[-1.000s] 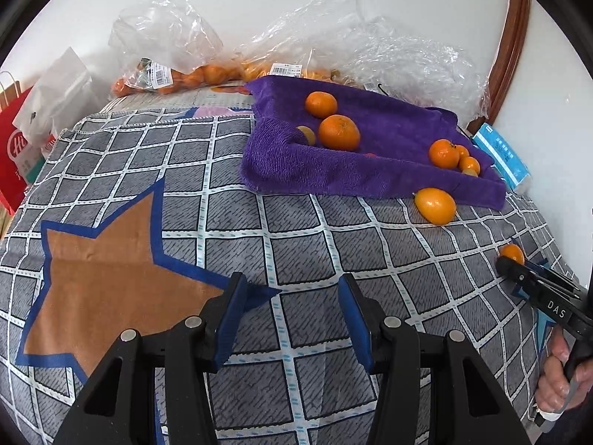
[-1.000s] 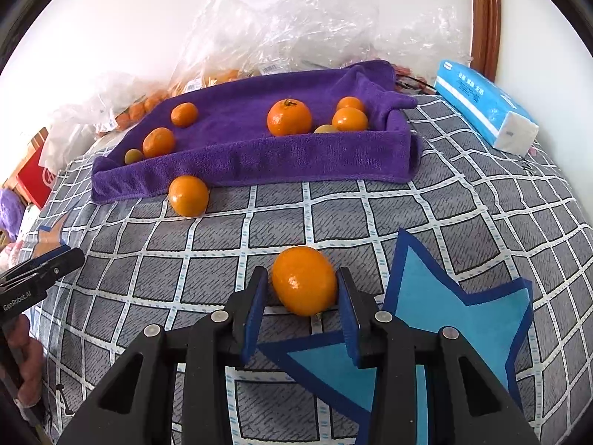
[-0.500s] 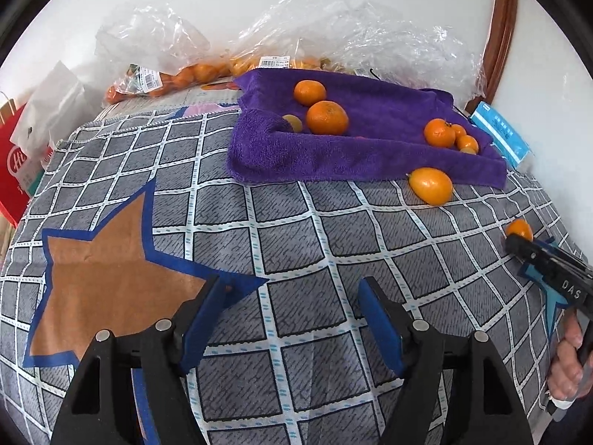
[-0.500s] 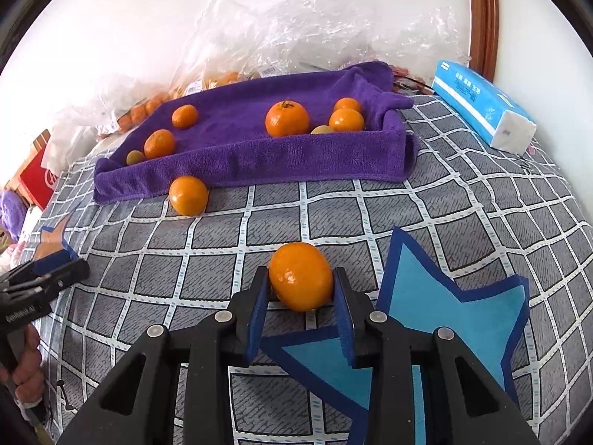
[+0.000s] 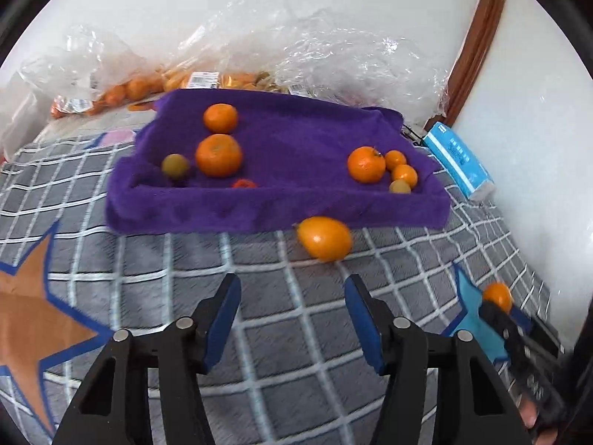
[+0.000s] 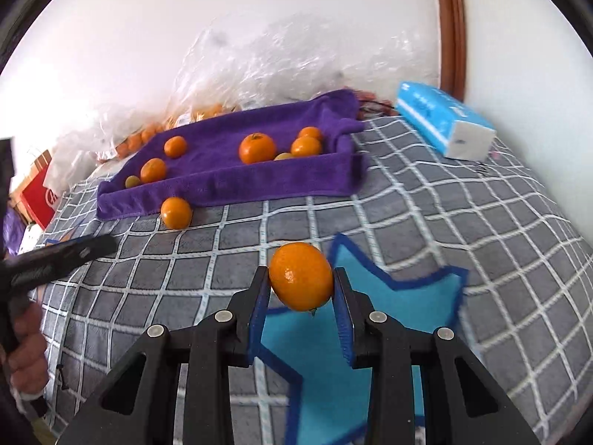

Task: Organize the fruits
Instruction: 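Grasp a large orange with the left tool while the right tool grasps another orange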

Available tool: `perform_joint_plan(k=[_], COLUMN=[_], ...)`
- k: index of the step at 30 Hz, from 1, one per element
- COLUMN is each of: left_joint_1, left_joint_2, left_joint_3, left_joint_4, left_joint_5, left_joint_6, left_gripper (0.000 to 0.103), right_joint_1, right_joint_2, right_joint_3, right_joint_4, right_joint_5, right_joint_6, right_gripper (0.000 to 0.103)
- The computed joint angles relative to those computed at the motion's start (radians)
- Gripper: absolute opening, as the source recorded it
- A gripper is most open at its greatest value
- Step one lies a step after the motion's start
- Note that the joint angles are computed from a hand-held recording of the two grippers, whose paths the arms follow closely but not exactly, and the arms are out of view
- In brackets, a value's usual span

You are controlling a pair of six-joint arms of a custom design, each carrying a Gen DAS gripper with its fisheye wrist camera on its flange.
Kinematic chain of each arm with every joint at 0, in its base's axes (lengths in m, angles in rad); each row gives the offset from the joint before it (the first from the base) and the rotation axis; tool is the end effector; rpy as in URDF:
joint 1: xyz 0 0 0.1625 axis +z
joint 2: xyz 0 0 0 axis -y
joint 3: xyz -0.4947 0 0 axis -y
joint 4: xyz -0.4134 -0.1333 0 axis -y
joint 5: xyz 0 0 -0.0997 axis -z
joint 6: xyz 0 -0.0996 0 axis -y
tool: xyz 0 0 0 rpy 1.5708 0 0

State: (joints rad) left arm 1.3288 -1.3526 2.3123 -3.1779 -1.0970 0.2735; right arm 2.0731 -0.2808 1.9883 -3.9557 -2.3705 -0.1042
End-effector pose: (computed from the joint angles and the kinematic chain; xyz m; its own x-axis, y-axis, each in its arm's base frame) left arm 0.0592 -0.5062 0.2963 -0.8437 0.1573 -0.5133 0.4352 0.7602 -0.4824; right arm 0.3143 -0.4437 -0.1015 -0.7837 -0.0129 0.6210 -0.4592 0.6853 -0.5653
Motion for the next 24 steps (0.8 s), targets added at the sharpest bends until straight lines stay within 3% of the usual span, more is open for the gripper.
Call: perform_joint_plan(k=[4, 9, 12, 14, 20, 24], left_joint_1=[0.0, -0.011, -0.021, -0.033, 0.008, 0.038], left_joint_2=[0.046, 0.123, 0.152, 0.165, 0.079, -0.006], left_joint_3=[-0.039, -0.097, -0.101, -0.102, -0.102, -0.062], left_joint_4=[0.022, 0.069, 0.015, 0.002, 0.122, 0.127], left_joint_5=[-0.034, 0.015, 0.047, 0.092, -0.001, 0.022], left_joint_6=[-0.087, -0.157, -0.163, -0.152, -0.146, -0.065], left_gripper=[0.047, 0.046, 0.046, 0.037, 0.037, 0.037], right_joint_1=[0.015, 0.02, 0.022, 0.022, 0.031, 0.037], right_joint_2=[-0.01, -0.015, -0.01, -0.009, -0.001, 0.014], right_joint_3=[0.027, 0.057, 0.06, 0.056, 0.011, -0.036], right_joint_4=[-0.03, -0.055, -0.05, -0.033, 0.042, 0.087], right_joint_5=[-0.017, -0.004, 0.002, 0.008, 0.016, 0.026], right_joint_6=[-0.006, 0.022, 0.041, 0.045, 0.04, 0.029], right_gripper=[0.034, 0.034, 0.034, 0.034, 0.034, 0.034])
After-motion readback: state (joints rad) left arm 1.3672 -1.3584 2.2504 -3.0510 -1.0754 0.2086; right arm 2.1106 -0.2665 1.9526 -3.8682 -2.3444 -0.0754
